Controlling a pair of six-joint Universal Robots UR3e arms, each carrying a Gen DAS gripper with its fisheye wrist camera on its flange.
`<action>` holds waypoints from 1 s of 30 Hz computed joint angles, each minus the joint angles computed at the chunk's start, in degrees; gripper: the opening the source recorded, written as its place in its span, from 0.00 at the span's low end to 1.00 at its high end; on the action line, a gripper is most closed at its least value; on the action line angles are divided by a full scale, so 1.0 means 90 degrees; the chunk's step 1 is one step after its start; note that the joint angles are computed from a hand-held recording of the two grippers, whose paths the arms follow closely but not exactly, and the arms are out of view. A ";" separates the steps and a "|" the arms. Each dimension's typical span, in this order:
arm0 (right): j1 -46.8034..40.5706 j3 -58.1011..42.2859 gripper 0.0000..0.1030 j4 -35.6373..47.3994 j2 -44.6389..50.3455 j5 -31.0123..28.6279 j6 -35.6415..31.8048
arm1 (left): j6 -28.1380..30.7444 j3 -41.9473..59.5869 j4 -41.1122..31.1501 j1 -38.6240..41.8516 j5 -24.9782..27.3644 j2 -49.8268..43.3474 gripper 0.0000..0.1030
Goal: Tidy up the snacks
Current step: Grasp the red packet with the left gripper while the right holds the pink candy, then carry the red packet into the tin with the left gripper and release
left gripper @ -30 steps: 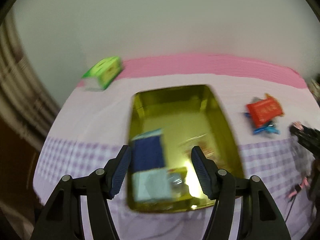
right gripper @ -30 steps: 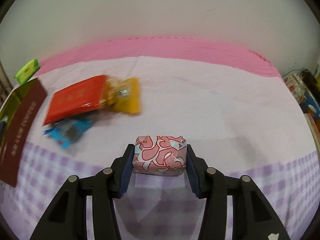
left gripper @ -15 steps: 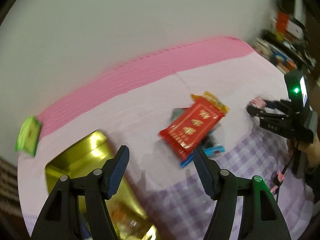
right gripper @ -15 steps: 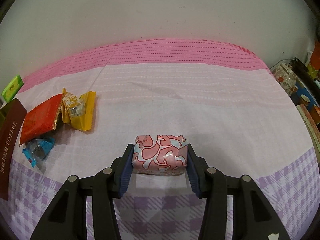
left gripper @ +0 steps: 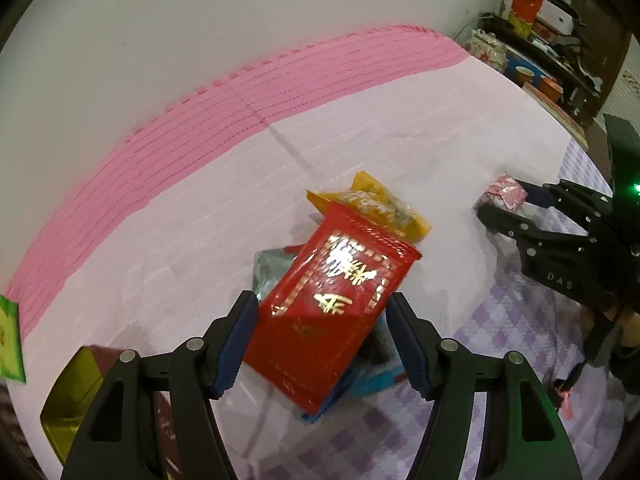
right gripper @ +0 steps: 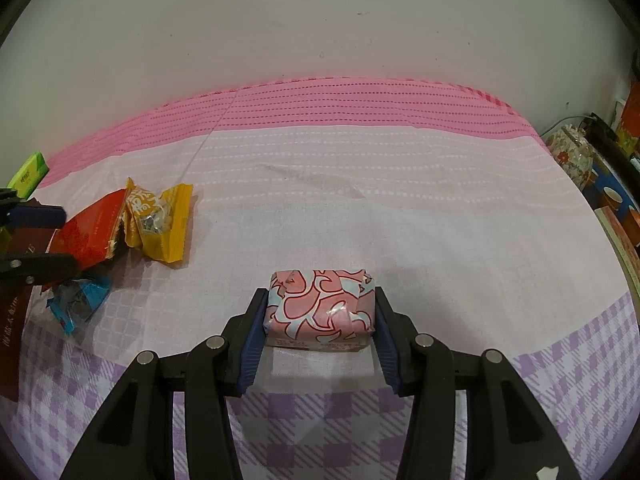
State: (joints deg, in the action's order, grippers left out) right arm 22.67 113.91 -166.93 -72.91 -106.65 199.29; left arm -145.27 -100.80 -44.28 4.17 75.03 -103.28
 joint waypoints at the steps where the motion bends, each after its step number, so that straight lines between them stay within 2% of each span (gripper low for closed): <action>1: -0.0006 -0.0001 0.45 -0.0005 0.0002 0.0012 -0.0005 | 0.0017 0.0081 -0.0039 -0.0025 0.0012 -0.0061 0.65; 5: 0.0012 0.0001 0.46 0.0008 -0.0011 0.0005 0.0011 | -0.0154 0.0351 -0.0186 -0.0021 0.0062 -0.0323 0.67; 10: 0.0016 -0.0008 0.46 0.0023 -0.0013 0.0002 0.0012 | -0.0425 0.0173 0.0059 -0.0017 0.0030 -0.0288 0.65; 13: 0.0023 -0.0016 0.46 0.0034 -0.0013 -0.0003 0.0020 | -0.0475 -0.0042 0.0279 -0.0069 0.0205 -0.0185 0.61; 17: 0.0016 -0.0014 0.46 0.0039 -0.0022 0.0002 0.0015 | -0.0597 -0.0288 0.0194 0.0004 0.0249 0.0049 0.48; 30: 0.0024 -0.0009 0.46 0.0081 -0.0063 -0.0014 0.0014 | -0.1195 -0.1363 -0.0177 0.0530 0.0111 0.1268 0.44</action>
State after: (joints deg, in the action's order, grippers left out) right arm 22.88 113.83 -166.20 -73.48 -106.77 199.42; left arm -156.03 -113.06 -45.87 8.94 76.03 -91.86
